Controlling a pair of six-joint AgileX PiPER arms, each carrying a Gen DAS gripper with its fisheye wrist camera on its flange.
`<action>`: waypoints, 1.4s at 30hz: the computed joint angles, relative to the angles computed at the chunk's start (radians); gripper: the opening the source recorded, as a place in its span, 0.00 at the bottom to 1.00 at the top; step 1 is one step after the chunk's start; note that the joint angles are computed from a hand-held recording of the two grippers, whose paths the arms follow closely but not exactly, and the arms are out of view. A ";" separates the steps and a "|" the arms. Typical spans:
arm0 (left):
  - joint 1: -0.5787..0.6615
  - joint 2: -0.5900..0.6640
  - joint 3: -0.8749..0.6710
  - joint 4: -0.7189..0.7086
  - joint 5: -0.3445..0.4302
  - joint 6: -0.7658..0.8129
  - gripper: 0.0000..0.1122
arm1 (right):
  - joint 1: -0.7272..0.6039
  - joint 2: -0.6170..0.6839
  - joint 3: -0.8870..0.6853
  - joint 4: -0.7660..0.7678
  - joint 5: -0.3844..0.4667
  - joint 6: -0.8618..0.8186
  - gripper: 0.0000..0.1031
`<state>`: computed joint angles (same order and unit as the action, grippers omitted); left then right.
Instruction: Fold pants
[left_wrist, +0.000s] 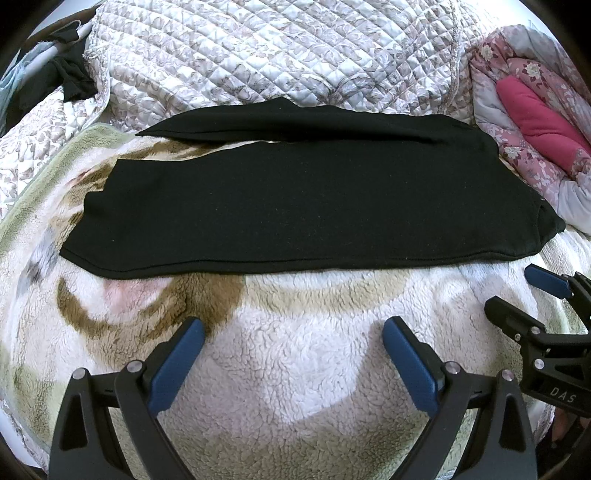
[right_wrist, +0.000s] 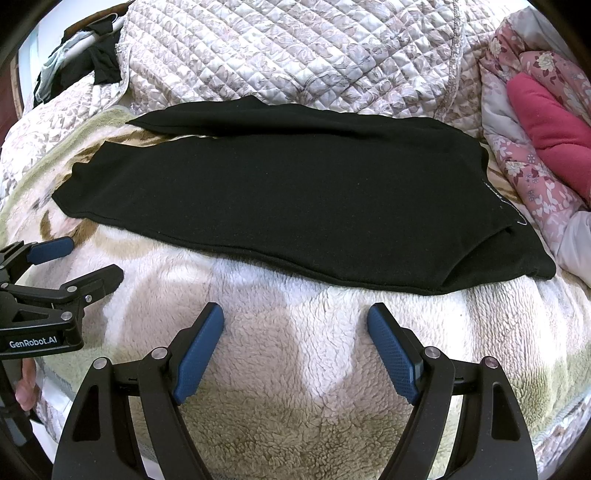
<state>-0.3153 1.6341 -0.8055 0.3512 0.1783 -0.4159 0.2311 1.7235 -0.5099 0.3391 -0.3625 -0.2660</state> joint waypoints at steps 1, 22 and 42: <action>-0.001 0.001 0.000 0.005 0.000 -0.007 0.88 | 0.001 0.000 0.000 0.002 0.000 -0.002 0.78; 0.002 0.001 0.000 0.012 -0.004 -0.010 0.88 | 0.007 -0.001 -0.001 0.020 0.000 -0.016 0.78; -0.004 -0.001 -0.006 0.041 0.001 -0.038 0.89 | 0.006 -0.002 -0.003 0.026 0.004 -0.027 0.78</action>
<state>-0.3195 1.6336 -0.8112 0.3925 0.1796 -0.4536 0.2372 1.7216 -0.5125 0.3655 -0.3584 -0.2926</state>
